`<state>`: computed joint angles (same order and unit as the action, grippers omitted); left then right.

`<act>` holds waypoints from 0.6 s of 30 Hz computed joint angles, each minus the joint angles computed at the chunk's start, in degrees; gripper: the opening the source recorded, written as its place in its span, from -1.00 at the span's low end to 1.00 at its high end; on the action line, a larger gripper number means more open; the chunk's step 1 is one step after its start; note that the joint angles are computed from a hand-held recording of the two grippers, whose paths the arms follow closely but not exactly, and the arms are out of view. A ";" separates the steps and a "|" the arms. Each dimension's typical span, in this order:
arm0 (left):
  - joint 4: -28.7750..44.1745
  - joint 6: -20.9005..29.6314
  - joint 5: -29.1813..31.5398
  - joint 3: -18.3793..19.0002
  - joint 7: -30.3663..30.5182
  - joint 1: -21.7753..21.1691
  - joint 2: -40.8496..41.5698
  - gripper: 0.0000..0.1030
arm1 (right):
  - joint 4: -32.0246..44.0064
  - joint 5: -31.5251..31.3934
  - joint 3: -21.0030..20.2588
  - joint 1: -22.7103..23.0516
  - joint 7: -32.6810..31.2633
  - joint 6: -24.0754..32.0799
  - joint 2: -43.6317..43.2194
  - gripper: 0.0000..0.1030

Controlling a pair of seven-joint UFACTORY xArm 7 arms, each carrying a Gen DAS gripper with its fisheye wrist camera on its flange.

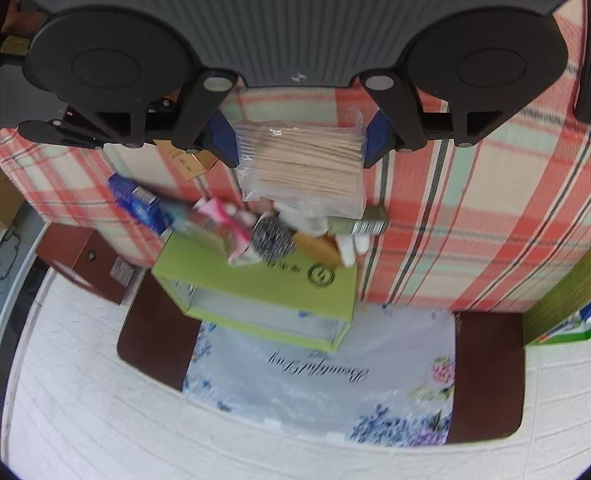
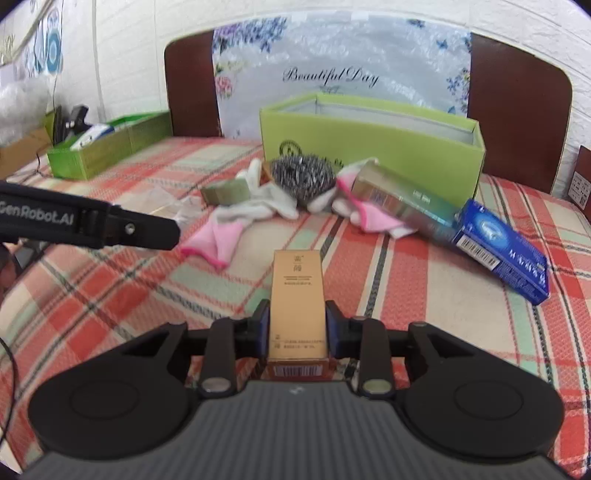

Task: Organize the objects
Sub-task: 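Place the stick bag and tan box into the lime-green box, open both tools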

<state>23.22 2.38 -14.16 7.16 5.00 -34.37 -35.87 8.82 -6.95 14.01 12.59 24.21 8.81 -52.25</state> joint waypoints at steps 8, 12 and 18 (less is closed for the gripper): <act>10.52 -4.58 -0.96 5.48 4.30 -8.42 7.26 0.42 | 4.81 0.13 -4.08 -4.20 -4.46 -4.28 0.22 -0.43; 17.85 -6.49 -1.68 9.57 6.21 -14.24 13.91 0.42 | 8.92 -0.22 -3.71 -9.65 -6.39 -7.78 5.04 -0.43; 32.48 -6.43 -13.47 27.69 14.26 -34.71 27.05 0.42 | 16.73 -0.34 0.19 -19.80 -7.31 -13.90 16.80 -0.43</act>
